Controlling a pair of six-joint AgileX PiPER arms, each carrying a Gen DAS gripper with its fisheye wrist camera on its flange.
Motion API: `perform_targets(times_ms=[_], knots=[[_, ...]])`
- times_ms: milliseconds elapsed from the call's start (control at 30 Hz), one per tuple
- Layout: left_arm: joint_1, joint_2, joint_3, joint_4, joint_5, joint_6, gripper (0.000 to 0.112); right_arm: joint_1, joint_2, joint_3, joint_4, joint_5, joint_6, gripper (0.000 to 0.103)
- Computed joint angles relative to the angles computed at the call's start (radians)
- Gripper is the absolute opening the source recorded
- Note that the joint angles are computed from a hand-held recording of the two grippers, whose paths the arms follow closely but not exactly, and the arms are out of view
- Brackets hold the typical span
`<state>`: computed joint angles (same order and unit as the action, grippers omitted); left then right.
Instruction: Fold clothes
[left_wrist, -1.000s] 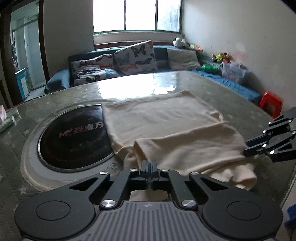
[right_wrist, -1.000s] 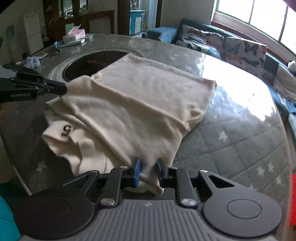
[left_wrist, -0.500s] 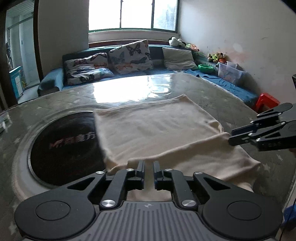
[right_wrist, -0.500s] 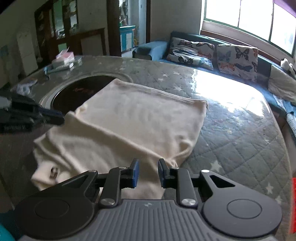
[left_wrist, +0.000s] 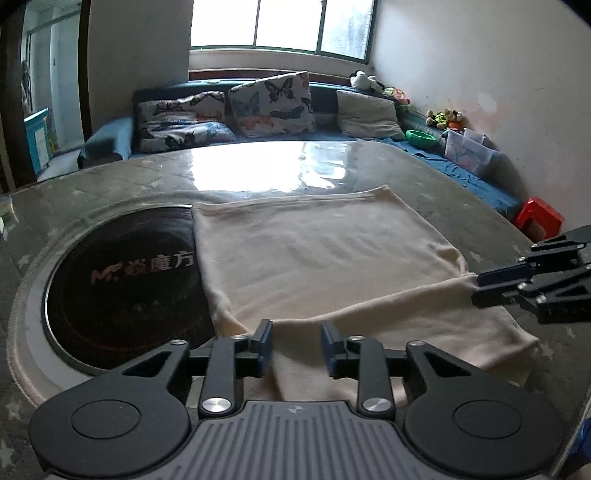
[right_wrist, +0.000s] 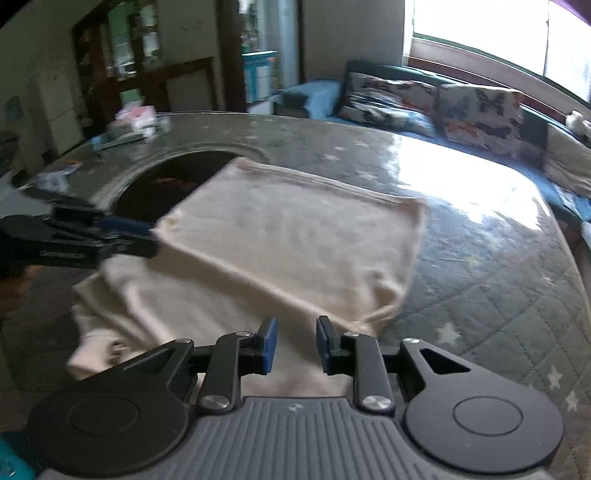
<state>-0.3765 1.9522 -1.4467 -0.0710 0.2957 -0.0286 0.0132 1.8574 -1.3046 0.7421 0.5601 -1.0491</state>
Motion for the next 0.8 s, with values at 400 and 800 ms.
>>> perform_targets(times_ms=[400, 800], knots=[[-0.065, -0.074, 0.140, 0.189, -0.052, -0.102, 0.033, 0.073, -0.076, 0.130, 0.047, -0.046, -0.140, 0.030], [-0.079, -0.143, 0.242, 0.242, -0.078, -0.106, 0.042, 0.067, -0.070, 0.145, 0.051, -0.065, -0.128, 0.030]])
